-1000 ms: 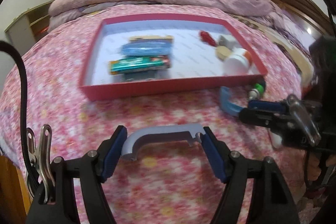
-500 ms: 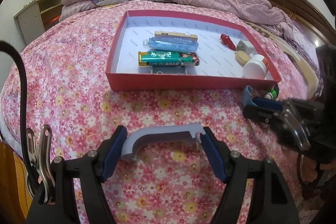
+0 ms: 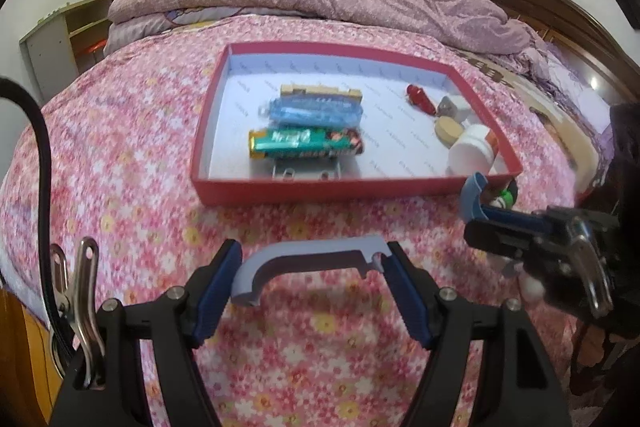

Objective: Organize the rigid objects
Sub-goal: 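Carry the blue and grey handles up over the box with both tools, then lower and release the blue and grey handles inside the box with both tools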

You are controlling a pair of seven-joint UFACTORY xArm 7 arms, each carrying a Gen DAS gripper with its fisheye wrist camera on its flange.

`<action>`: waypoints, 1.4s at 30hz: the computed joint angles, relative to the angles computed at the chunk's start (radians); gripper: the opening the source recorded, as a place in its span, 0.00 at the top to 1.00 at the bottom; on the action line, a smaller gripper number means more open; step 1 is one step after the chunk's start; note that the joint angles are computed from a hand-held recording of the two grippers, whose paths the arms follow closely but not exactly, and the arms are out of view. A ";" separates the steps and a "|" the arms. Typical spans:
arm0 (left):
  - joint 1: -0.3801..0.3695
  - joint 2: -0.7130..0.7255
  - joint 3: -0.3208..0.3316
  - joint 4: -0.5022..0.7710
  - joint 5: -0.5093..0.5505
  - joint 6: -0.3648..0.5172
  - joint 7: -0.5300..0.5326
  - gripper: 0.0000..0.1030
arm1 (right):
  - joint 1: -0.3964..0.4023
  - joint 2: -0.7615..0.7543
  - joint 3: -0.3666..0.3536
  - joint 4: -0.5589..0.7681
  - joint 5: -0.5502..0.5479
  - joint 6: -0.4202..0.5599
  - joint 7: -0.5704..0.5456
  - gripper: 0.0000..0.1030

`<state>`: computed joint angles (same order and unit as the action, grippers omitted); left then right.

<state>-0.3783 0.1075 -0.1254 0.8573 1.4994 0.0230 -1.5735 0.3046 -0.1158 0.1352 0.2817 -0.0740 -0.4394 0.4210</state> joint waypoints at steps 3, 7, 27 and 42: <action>-0.004 0.015 0.002 0.029 -0.040 -0.001 0.053 0.27 | 0.000 -0.012 -0.029 0.005 -0.054 0.004 0.039 0.82; -0.018 0.036 0.015 0.075 -0.054 -0.005 0.074 0.27 | -0.008 -0.023 -0.040 0.018 -0.069 0.019 0.047 0.82; -0.105 0.200 0.094 0.305 -0.396 0.017 0.445 0.27 | -0.064 0.025 -0.104 0.112 -0.238 0.016 0.213 0.82; -0.153 0.337 0.122 0.427 -0.728 0.060 0.751 0.27 | -0.126 0.093 -0.084 0.175 -0.321 0.022 0.276 0.82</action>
